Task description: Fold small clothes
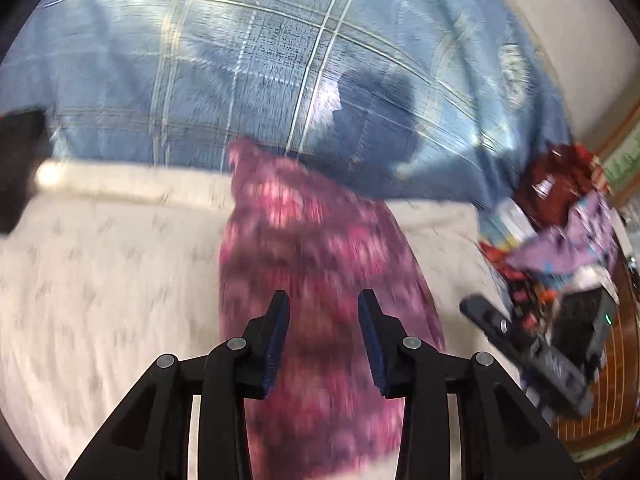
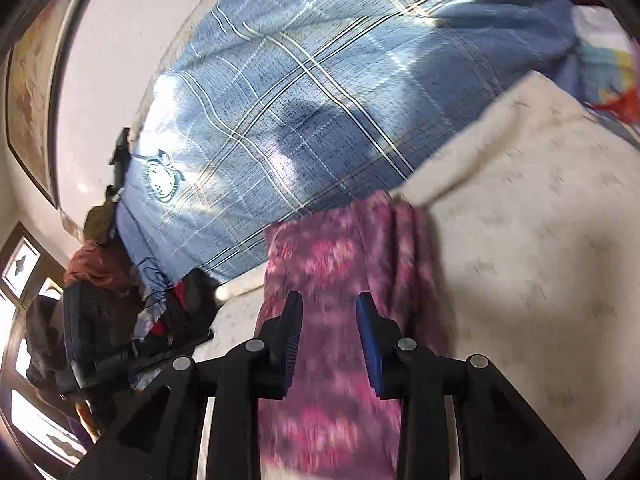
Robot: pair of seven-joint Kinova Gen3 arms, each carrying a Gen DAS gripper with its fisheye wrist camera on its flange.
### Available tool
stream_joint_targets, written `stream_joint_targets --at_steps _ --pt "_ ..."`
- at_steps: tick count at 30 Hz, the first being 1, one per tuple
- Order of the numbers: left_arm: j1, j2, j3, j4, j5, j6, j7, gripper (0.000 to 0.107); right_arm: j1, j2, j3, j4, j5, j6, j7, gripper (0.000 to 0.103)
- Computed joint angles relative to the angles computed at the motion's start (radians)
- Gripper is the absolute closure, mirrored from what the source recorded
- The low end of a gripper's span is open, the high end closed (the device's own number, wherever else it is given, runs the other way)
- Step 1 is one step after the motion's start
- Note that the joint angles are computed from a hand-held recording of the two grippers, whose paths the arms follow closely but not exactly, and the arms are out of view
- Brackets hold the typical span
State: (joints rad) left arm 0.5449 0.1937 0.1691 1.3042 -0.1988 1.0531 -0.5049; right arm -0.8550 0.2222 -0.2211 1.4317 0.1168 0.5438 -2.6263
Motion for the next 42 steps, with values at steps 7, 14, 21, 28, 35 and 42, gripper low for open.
stream_joint_targets --at_steps 7,14,21,28,35,42 --pt "-0.045 0.263 -0.057 -0.191 0.048 0.064 -0.096 0.073 0.092 0.142 -0.028 -0.1 -0.13 0.038 0.193 0.076" --pt "0.043 0.303 -0.1 -0.25 -0.009 0.13 -0.12 0.074 0.111 0.181 -0.013 -0.138 -0.212 0.111 0.246 0.082" --pt "0.216 0.166 -0.1 -0.11 -0.114 0.144 0.076 0.069 -0.002 -0.021 0.001 0.108 -0.081 -0.058 -0.004 0.067" --pt "0.322 0.13 -0.011 -0.134 -0.204 0.317 0.225 0.068 -0.054 -0.107 -0.072 0.233 0.001 -0.02 -0.166 0.068" --pt "0.361 0.112 0.015 -0.158 -0.239 0.388 0.262 0.063 -0.021 -0.118 -0.115 0.162 -0.031 0.14 -0.121 0.062" --pt "0.237 0.053 0.014 -0.051 -0.097 0.276 0.192 0.057 0.089 -0.13 -0.158 0.169 -0.219 0.119 0.026 0.059"
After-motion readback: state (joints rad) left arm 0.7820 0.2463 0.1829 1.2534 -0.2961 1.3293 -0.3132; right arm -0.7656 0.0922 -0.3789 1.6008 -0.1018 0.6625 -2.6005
